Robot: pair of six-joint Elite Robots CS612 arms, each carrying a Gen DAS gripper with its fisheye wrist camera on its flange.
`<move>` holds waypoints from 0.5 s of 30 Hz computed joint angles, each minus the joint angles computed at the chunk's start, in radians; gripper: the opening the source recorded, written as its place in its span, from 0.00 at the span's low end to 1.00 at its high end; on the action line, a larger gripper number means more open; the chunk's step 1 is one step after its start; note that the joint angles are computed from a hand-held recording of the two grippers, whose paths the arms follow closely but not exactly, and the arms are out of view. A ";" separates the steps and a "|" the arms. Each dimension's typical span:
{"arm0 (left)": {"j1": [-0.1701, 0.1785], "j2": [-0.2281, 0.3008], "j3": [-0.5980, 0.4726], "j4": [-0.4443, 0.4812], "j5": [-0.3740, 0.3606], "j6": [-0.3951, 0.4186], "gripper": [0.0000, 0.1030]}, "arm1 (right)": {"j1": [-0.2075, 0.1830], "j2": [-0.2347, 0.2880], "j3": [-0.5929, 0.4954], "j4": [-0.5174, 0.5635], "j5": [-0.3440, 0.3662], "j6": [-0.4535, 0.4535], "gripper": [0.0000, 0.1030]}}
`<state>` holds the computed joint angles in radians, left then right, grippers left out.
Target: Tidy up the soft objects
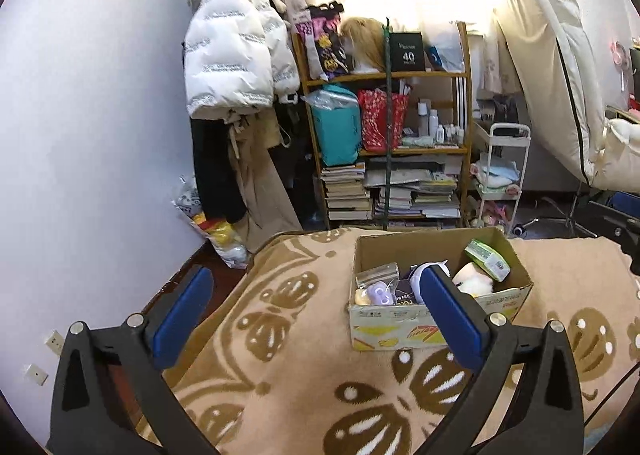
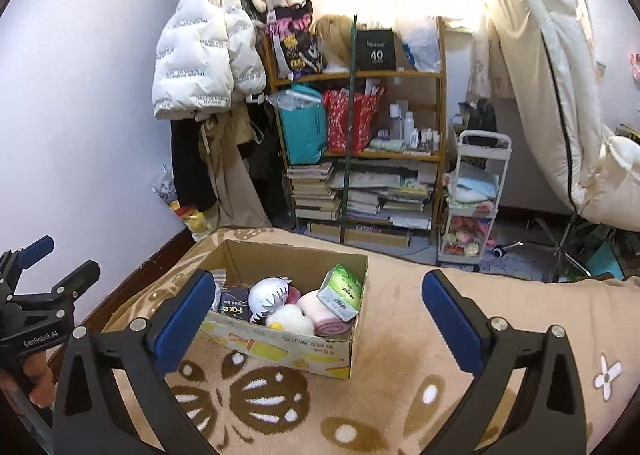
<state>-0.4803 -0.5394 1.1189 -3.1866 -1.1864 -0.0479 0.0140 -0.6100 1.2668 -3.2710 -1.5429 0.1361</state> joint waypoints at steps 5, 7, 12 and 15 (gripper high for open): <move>-0.005 -0.049 0.093 -0.074 0.026 -0.013 0.99 | 0.006 -0.039 0.082 -0.119 -0.015 -0.024 1.00; -0.006 -0.065 0.126 -0.103 0.034 -0.018 0.99 | 0.006 -0.051 0.109 -0.157 0.000 -0.027 1.00; -0.012 -0.099 0.200 -0.172 0.052 -0.035 0.99 | 0.012 -0.067 0.155 -0.215 -0.002 -0.029 1.00; -0.010 -0.108 0.227 -0.205 0.041 -0.056 0.99 | 0.010 -0.068 0.173 -0.252 0.012 -0.010 1.00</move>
